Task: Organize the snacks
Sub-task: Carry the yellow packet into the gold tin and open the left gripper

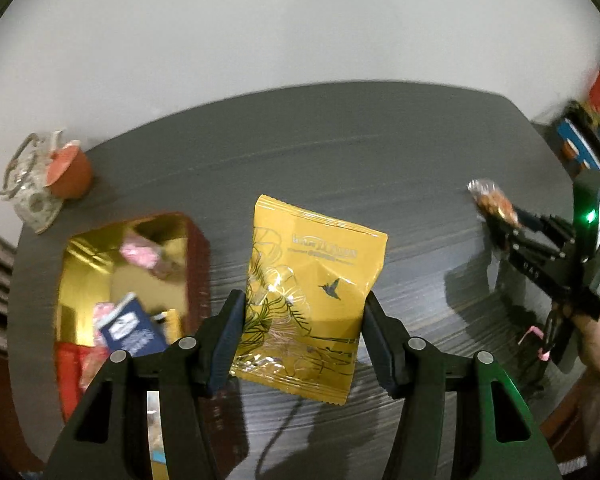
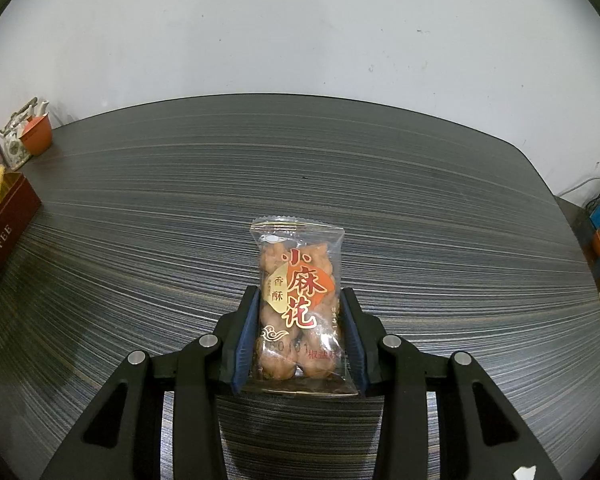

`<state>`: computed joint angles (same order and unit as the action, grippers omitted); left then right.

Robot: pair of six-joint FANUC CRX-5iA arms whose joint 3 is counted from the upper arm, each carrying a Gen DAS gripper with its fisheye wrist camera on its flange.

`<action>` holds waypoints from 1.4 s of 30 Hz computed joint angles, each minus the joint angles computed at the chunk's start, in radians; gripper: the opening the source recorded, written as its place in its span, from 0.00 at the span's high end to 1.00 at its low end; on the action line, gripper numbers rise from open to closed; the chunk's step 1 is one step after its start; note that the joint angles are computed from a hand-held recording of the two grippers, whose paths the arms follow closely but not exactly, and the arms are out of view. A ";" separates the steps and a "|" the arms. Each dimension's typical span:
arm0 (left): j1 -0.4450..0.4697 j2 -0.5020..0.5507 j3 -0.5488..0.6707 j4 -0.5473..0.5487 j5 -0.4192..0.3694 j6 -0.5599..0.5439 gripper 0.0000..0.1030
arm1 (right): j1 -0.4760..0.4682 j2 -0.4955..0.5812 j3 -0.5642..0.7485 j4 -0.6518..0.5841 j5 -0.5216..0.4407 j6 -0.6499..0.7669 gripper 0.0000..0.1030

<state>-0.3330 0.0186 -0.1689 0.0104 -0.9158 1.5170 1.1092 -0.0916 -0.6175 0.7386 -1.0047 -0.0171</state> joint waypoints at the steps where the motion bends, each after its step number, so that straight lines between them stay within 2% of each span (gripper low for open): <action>1: 0.009 -0.013 -0.005 -0.002 0.001 0.001 0.44 | 0.000 0.000 0.000 0.000 0.000 0.000 0.65; 11: 0.127 -0.087 -0.017 -0.044 -0.015 0.026 0.44 | 0.001 0.002 0.001 0.000 -0.001 -0.001 0.65; 22: 0.238 -0.082 -0.021 -0.087 -0.035 0.050 0.44 | 0.002 0.003 0.002 0.000 -0.005 -0.001 0.65; 42: 0.294 0.001 -0.030 -0.116 -0.043 0.082 0.44 | 0.002 0.010 0.004 0.002 -0.004 -0.003 0.65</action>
